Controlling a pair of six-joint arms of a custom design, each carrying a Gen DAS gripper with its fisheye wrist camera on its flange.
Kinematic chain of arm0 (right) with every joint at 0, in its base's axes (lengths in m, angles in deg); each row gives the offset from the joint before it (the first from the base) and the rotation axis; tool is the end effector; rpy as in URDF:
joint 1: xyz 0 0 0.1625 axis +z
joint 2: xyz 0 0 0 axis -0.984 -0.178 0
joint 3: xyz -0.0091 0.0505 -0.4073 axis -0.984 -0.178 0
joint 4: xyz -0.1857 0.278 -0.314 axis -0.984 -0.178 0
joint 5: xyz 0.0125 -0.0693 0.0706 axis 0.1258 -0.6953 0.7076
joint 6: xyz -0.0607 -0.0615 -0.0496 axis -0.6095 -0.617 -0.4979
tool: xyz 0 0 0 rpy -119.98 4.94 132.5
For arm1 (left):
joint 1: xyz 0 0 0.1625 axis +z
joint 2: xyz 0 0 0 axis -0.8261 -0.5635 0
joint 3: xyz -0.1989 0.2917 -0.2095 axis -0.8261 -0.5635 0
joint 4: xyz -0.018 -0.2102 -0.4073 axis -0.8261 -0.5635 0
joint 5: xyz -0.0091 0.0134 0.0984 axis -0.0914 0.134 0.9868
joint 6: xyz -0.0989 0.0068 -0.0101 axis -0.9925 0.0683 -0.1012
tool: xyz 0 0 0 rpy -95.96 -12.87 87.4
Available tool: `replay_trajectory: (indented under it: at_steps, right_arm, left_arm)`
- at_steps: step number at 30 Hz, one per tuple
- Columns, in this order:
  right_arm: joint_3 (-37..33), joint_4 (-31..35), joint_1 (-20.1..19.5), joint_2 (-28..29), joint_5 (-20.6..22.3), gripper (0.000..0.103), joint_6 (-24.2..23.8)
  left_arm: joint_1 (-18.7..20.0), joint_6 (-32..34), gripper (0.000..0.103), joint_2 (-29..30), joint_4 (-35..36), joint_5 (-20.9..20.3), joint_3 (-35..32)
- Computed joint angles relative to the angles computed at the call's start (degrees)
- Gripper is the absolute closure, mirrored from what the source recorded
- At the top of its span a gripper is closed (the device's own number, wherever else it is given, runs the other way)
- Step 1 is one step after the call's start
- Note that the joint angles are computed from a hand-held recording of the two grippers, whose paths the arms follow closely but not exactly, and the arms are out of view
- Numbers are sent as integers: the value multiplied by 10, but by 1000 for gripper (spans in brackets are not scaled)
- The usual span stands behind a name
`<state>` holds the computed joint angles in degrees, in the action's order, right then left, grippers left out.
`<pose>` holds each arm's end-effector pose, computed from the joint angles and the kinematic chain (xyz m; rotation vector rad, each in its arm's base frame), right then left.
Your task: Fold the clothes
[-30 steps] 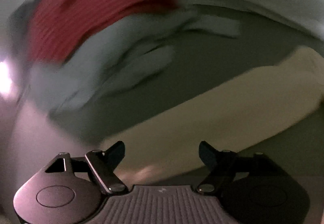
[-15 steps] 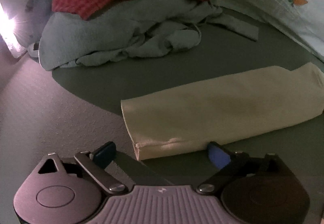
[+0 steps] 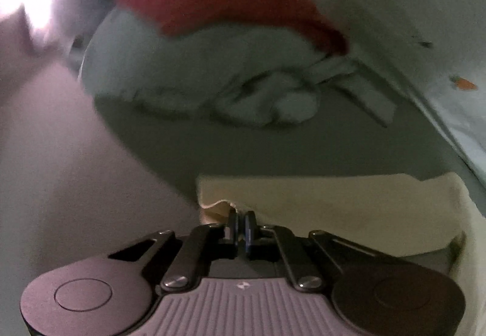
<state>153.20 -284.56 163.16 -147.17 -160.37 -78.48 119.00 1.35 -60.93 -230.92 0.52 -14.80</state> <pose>0.0230 -0.5878 0.2147 0.3521 -2.2454 0.8629 -0.1820 -0.8329 0.1016 -0.1156 2.3211 -0.9524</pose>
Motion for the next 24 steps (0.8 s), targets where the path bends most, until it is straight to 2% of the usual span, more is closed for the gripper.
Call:
replay_trajectory:
  at_steps: [2,5,7,10,11,13,14,15,17,19,21,24]
  right_arm:
    - [-2,8,2,-1,-5,0,2]
    - [-3,31,4,-9,-12,0,6]
    - [-2,49,3,-18,-15,0,11]
    - [4,60,1,-32,-24,1,38]
    - [7,59,0,-37,-27,1,50]
    - [14,52,-3,-47,-37,1,81]
    - [19,52,-7,-55,-37,2,97]
    - [24,48,-10,-62,-35,2,110]
    - [35,34,-15,-73,-39,4,132]
    - [46,6,-15,-77,-56,4,135]
    - [57,-17,-13,-77,-80,5,130]
    - [58,-50,-8,-67,-118,16,99]
  left_arm:
    - [-14,59,100,7,-39,-11,-10]
    - [-38,123,100,24,-79,-57,-39]
    - [-55,151,100,44,-85,-116,-72]
    - [-82,198,98,85,-40,-242,-135]
    - [-91,220,94,99,-11,-280,-154]
    - [-110,282,58,136,51,-340,-196]
    - [-119,329,26,152,64,-350,-204]
    - [-127,367,17,161,62,-346,-199]
    - [-135,407,18,158,65,-340,-171]
    - [-133,410,18,142,79,-350,-138]
    - [-128,381,17,118,90,-346,-100]
    - [-115,326,15,83,98,-313,-47]
